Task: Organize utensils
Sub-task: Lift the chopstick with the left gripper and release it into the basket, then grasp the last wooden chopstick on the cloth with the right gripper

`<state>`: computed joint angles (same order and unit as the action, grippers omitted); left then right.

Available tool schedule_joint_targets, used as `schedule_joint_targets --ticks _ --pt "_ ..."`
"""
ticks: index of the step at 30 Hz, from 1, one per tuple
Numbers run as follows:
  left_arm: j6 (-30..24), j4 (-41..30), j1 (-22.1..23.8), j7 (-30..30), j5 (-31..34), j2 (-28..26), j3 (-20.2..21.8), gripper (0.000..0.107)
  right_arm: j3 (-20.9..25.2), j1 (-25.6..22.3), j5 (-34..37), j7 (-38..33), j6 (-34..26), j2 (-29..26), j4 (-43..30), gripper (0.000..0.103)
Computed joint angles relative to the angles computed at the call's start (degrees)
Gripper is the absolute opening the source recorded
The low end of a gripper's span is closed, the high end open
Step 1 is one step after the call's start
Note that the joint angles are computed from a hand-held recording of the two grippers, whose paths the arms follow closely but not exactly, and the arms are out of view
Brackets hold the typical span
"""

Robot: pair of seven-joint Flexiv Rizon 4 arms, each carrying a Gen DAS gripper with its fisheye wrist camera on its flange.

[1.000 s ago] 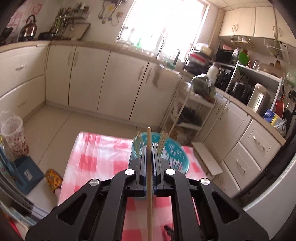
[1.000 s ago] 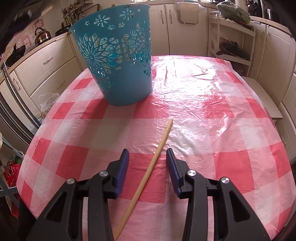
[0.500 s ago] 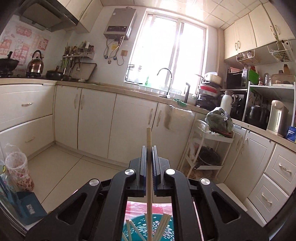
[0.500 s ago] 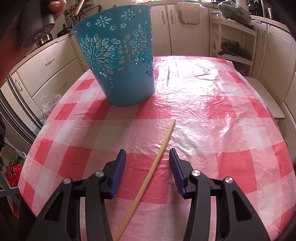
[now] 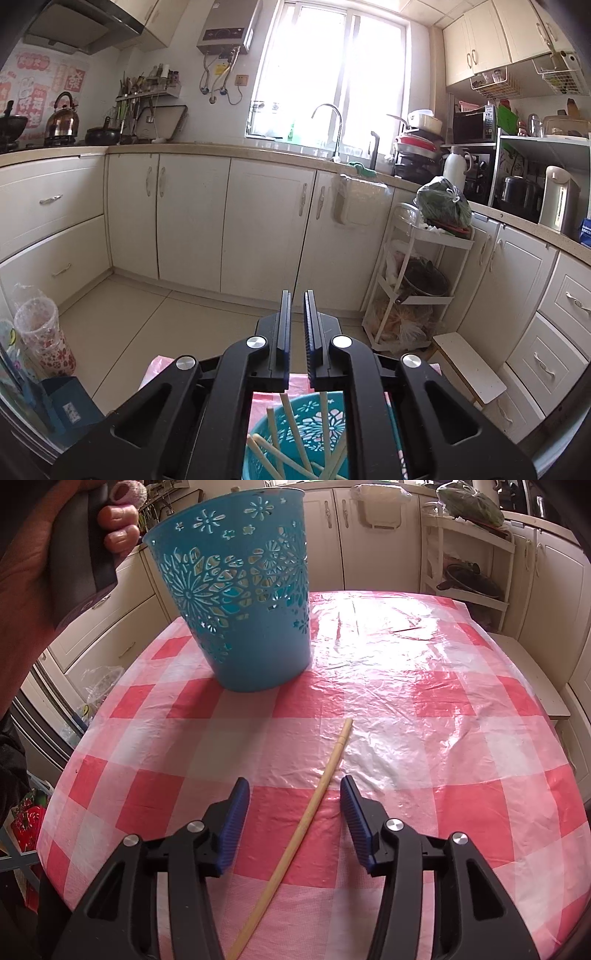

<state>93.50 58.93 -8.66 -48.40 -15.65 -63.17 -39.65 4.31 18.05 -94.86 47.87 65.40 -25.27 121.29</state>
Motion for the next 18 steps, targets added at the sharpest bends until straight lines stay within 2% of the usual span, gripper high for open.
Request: schedule_joint_targets --ticks 4,5,11,15,18 --pt "-2.45 5.54 3.61 0.42 -0.89 2.28 -2.73 0.027 0.01 0.01 0.06 -0.09 -0.03 0.01 0.02 0.05" --pt "-2.71 7.27 4.85 0.94 -1.06 2.82 -4.0 0.033 0.01 0.01 0.06 -0.09 -0.03 0.01 0.02 0.05" --pt "-5.59 17.03 13.39 2.19 -4.19 5.55 -11.75 0.054 -0.04 -0.39 -1.3 1.3 0.56 -0.03 -0.04 0.05" --pt "-6.89 23.11 19.28 2.86 -6.56 6.57 -16.42 0.06 0.29 -1.0 -2.32 2.26 0.9 0.11 0.13 0.05" --pt "-3.85 27.88 22.84 3.48 -5.94 6.99 -18.63 0.065 0.61 -0.49 -0.18 -0.16 0.02 0.32 0.5 0.05"
